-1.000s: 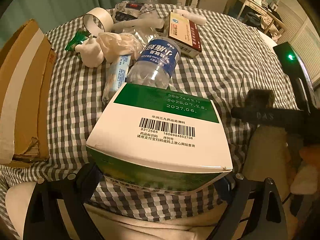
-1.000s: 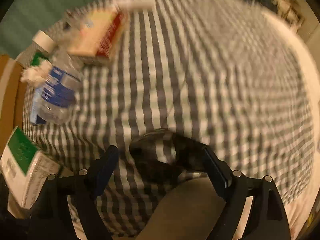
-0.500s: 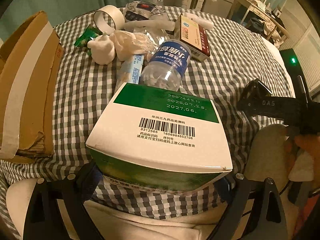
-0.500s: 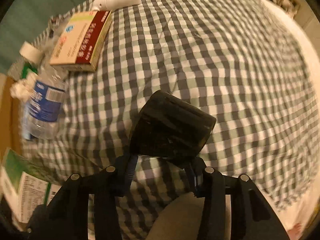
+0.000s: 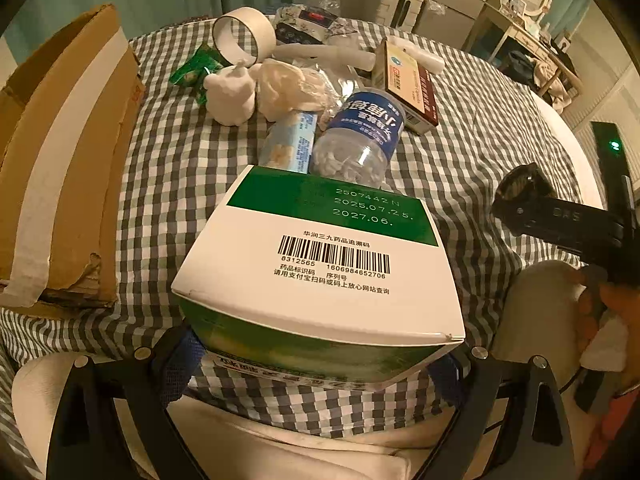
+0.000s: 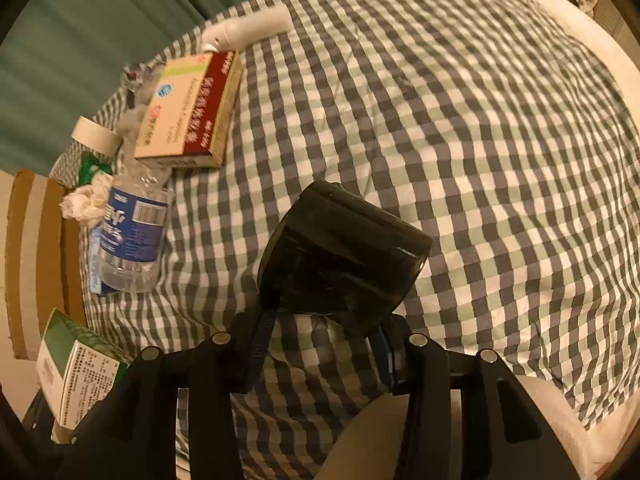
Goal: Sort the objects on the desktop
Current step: 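Lift the medicine box with the left gripper and carry it toward the cardboard box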
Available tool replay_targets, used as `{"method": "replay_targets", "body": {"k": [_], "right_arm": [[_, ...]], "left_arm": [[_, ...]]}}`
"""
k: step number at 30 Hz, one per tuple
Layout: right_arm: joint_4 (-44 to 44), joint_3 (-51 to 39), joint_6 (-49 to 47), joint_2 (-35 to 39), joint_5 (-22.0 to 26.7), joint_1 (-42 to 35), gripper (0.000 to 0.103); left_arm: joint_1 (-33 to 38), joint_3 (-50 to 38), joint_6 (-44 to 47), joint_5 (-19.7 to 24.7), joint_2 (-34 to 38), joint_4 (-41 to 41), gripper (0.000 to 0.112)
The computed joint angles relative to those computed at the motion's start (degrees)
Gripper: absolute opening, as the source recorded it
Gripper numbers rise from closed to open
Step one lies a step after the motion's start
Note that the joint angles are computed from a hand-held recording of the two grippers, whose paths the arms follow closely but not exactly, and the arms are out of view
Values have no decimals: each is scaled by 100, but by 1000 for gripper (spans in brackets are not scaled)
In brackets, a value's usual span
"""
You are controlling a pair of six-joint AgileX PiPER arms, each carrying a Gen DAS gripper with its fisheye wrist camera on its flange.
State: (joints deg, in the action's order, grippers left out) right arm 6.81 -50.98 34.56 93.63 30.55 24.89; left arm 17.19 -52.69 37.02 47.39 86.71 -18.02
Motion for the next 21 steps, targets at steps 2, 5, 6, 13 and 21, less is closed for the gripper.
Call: {"method": "replay_targets", "body": {"k": [2,5,6,13,21], "right_arm": [[-68,0,104,-211,53,66,44],[-108,380,200,-651,-96,211,44],[-178,379,303,-730,-104,292,44],[-1017,-517,1281,-635,330,949,44],[-1863,-1352,1976,-940,1086,1712,44]], "left_arm": [[47,-25,35,23,-10,-37,96],[87,-68,87,66,-74,-96,96],[91,-73,116,80,-113,-128,96],[260,-213,383,381,-452,-433,96],[747,-645,681,804,-791,-897,96]]}}
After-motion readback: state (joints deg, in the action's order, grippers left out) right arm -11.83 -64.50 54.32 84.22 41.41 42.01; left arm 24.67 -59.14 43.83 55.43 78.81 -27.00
